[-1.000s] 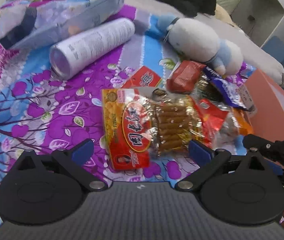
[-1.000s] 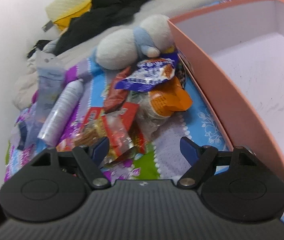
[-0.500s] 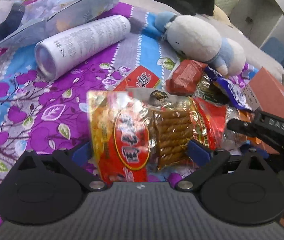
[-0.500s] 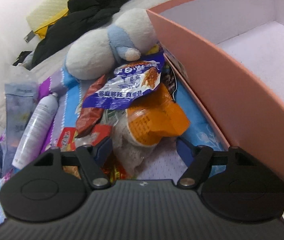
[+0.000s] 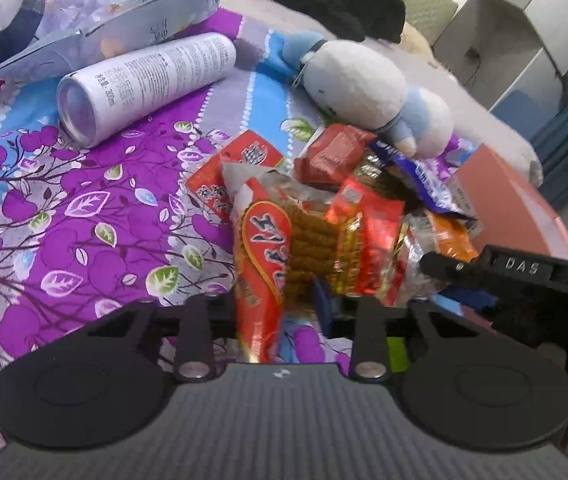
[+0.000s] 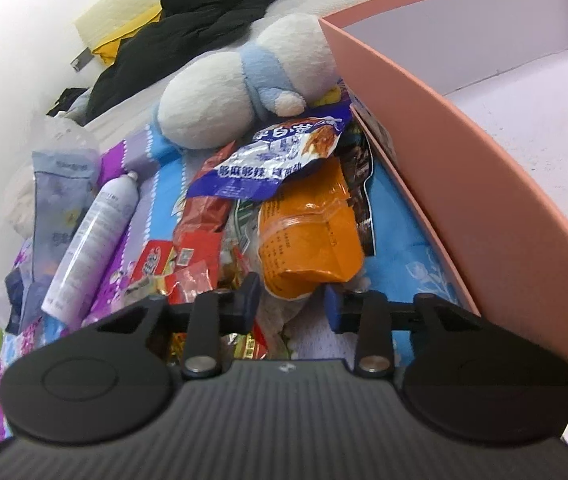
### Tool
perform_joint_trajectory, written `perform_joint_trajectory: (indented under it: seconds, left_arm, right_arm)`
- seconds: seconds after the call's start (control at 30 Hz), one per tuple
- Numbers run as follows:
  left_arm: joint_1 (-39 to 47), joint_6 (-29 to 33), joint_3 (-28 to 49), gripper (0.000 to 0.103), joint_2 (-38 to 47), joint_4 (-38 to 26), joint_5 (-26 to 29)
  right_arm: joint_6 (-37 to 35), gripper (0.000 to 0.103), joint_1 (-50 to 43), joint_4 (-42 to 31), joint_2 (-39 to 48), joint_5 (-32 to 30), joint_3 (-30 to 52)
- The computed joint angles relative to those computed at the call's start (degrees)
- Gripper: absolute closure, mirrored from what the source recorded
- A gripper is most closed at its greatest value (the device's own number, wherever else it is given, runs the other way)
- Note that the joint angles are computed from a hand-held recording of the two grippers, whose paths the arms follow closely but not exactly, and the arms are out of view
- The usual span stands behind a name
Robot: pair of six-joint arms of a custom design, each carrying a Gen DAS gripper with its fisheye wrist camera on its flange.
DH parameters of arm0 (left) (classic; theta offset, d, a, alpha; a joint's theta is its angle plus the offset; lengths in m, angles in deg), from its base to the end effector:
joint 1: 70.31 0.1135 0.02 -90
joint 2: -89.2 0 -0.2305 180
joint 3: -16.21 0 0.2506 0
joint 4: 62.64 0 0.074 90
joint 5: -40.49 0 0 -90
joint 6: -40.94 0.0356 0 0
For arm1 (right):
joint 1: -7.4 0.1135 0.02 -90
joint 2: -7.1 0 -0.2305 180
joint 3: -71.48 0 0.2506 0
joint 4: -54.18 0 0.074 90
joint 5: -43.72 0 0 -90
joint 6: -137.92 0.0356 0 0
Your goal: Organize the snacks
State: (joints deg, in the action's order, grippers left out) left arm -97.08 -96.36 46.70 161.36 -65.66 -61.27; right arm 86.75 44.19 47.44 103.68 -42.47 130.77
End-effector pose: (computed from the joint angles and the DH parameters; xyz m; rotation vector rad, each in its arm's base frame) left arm 0.1943 -0.0899 0.0898 -0.5211 2.3074 -0.3998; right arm 0.2613 0.1925 0.1145 0.0769 2.4089 0.5633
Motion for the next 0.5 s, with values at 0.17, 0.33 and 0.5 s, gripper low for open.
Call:
perform_joint_trajectory:
  seconds: [0.17,0.33,0.5]
  left_arm:
    - [-1.9,-5.07,-4.22,0.086,-12.46,-5.5,-1.27]
    - [-6.43,-12.59,-7.22,0.092,-25.87,-16.07,-4.69]
    - [-15.53,-22.1,-7.98,0.095,-37.43,-30.42,-11.33]
  right_arm:
    - [-0.61,0.076,1.06,-2.18,-5.44,0.48,-3.07]
    - [-1.15,0.079,3.18,-5.26,-11.55,1.75,-6.08]
    - [-0.49,0.08,4.85,-9.41,-18.63,2.4,-9.3]
